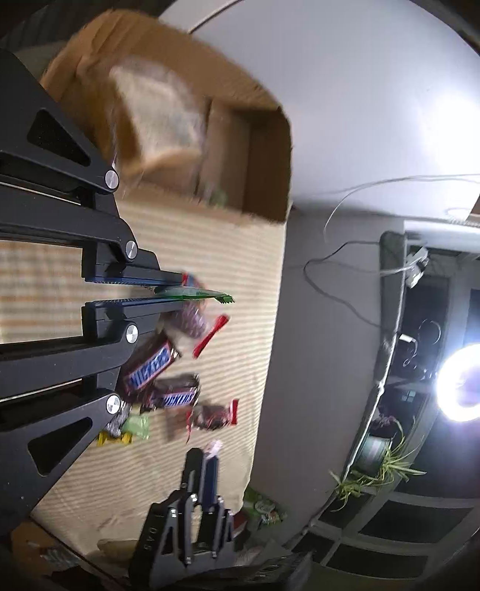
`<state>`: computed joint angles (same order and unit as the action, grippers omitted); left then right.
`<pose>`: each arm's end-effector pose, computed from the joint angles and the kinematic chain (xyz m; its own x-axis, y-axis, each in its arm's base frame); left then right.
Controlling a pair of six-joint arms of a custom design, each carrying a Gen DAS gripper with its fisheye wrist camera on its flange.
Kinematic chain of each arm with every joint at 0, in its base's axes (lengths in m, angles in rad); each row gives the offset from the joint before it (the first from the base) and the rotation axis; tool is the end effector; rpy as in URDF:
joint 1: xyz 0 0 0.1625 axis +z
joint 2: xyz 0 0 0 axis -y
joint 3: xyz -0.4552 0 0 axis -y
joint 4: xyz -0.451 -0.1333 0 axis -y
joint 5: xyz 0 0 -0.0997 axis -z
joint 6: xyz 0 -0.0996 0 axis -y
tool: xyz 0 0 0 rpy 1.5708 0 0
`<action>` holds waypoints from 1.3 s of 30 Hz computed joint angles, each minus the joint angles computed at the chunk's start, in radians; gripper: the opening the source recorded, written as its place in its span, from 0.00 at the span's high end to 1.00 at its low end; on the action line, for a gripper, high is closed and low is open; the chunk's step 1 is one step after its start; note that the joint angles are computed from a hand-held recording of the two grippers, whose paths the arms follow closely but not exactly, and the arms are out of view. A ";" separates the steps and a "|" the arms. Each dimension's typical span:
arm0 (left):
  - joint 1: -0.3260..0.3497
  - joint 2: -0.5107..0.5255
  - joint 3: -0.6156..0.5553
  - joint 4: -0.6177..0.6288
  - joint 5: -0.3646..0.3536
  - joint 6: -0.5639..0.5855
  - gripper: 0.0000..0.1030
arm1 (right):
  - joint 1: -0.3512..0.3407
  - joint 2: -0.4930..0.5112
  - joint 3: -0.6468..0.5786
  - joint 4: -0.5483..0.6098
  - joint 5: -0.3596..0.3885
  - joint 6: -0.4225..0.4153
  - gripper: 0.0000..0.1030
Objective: Organize snacks
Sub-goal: 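Carry both candies into the cardboard box and open both grippers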
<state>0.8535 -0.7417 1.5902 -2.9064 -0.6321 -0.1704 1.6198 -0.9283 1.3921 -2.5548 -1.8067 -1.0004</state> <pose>-0.3316 -0.7052 0.1263 -0.7819 -0.0106 -0.6233 0.4549 0.6739 -0.5822 0.1496 -0.8044 0.2907 -0.4917 -0.6925 0.5279 -0.8451 0.5256 -0.0977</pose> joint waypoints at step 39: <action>0.038 -0.098 0.042 -0.003 0.184 0.024 0.94 | 0.167 0.323 -0.318 0.201 0.092 0.010 0.81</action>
